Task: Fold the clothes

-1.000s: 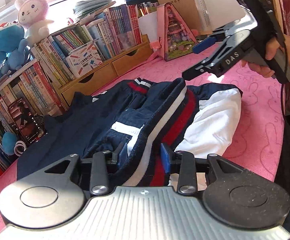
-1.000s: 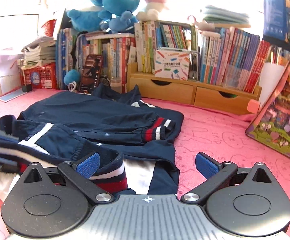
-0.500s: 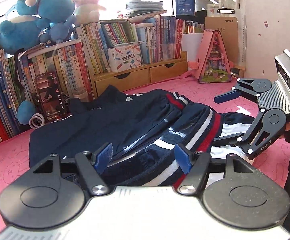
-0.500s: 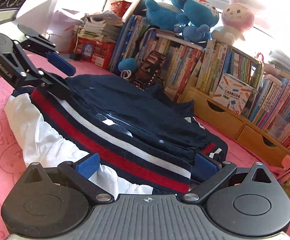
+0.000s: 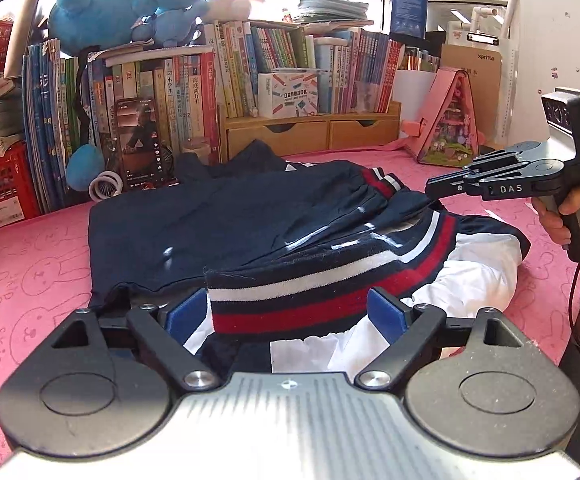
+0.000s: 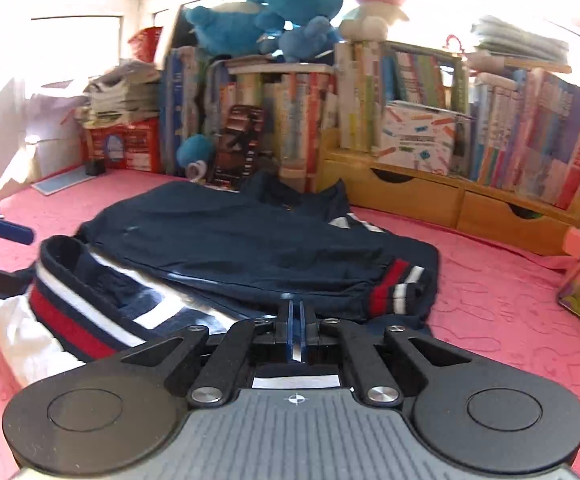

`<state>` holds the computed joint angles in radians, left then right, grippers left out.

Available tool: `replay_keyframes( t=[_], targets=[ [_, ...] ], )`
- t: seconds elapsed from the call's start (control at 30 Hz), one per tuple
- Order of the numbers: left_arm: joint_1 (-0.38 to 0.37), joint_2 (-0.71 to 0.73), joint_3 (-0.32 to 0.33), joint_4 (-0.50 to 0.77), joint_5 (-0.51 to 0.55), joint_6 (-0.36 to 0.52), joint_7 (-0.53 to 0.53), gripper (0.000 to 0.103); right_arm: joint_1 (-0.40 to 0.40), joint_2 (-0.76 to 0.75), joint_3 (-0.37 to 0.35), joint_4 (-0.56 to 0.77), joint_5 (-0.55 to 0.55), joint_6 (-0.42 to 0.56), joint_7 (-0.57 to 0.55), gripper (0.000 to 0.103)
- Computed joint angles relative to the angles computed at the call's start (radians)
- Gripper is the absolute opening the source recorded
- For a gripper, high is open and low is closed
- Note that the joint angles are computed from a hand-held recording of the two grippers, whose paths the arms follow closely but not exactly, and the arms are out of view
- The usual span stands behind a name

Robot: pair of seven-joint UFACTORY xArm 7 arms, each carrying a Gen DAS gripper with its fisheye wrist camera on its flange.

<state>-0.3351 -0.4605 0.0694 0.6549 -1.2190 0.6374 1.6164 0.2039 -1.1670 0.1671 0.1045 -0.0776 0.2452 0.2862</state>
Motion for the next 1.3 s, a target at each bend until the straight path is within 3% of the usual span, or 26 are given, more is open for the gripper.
replay_keyframes(
  t=[0.03,0.1,0.2,0.3,0.37,0.43,0.5,0.57,0.6,0.7,0.77,0.8,0.93,1.1,1.23,1.3],
  targets=[
    [-0.002,0.001,-0.007,-0.004,-0.003,-0.013,0.008,0.089,0.082,0.035,-0.063,0.017,-0.009,-0.015,-0.075,0.049],
    [-0.004,0.007,-0.013,-0.008,0.005,-0.022,0.004,0.089,0.144,0.098,-0.07,0.035,-0.032,-0.069,-0.177,0.079],
    [-0.001,0.007,-0.008,-0.013,0.019,-0.015,-0.012,0.089,0.211,0.269,-0.089,0.121,-0.069,-0.087,-0.34,0.079],
    [0.005,-0.003,0.002,-0.022,0.038,0.001,-0.017,0.089,0.275,0.435,-0.145,0.233,-0.025,-0.004,-0.442,0.079],
    [0.006,-0.01,0.004,-0.034,0.045,-0.007,-0.003,0.089,0.314,0.506,-0.196,0.298,0.046,0.081,-0.479,0.078],
    [0.003,-0.014,0.006,-0.049,0.039,-0.029,0.025,0.089,0.349,0.533,-0.236,0.343,0.123,0.18,-0.512,0.062],
    [0.001,-0.008,0.012,-0.054,0.035,-0.036,0.037,0.09,0.344,0.509,-0.219,0.338,0.139,0.207,-0.555,0.055],
    [0.004,0.01,0.019,-0.048,0.033,-0.03,0.036,0.091,0.304,0.477,-0.158,0.324,0.125,0.22,-0.559,0.052],
    [0.006,0.018,0.021,-0.044,0.03,-0.026,0.034,0.091,0.284,0.47,-0.132,0.32,0.132,0.223,-0.546,0.046],
    [0.016,0.035,0.019,-0.03,0.013,-0.02,0.025,0.091,0.208,0.46,-0.021,0.297,0.129,0.217,-0.436,0.025],
    [0.024,0.038,0.017,-0.023,0.002,-0.015,0.014,0.091,0.158,0.448,0.065,0.275,0.083,0.178,-0.353,0.021],
    [0.028,0.037,0.018,-0.019,-0.002,-0.006,0.008,0.091,0.122,0.441,0.113,0.273,0.05,0.168,-0.296,0.013],
    [0.035,0.008,0.026,-0.017,-0.027,0.052,0.007,0.091,-0.026,0.392,0.261,0.269,-0.075,0.106,-0.076,0.01],
    [0.02,-0.047,0.023,-0.036,-0.081,0.105,0.078,0.1,-0.155,0.395,0.287,0.29,-0.167,0.013,0.061,0.01],
    [-0.007,-0.054,-0.04,-0.057,-0.149,0.014,0.158,0.1,-0.257,0.496,0.33,0.31,-0.236,-0.071,0.155,0.01],
    [-0.015,-0.031,-0.057,-0.049,-0.155,-0.012,0.147,0.1,-0.28,0.56,0.348,0.316,-0.257,-0.098,0.196,0.01]
  ],
)
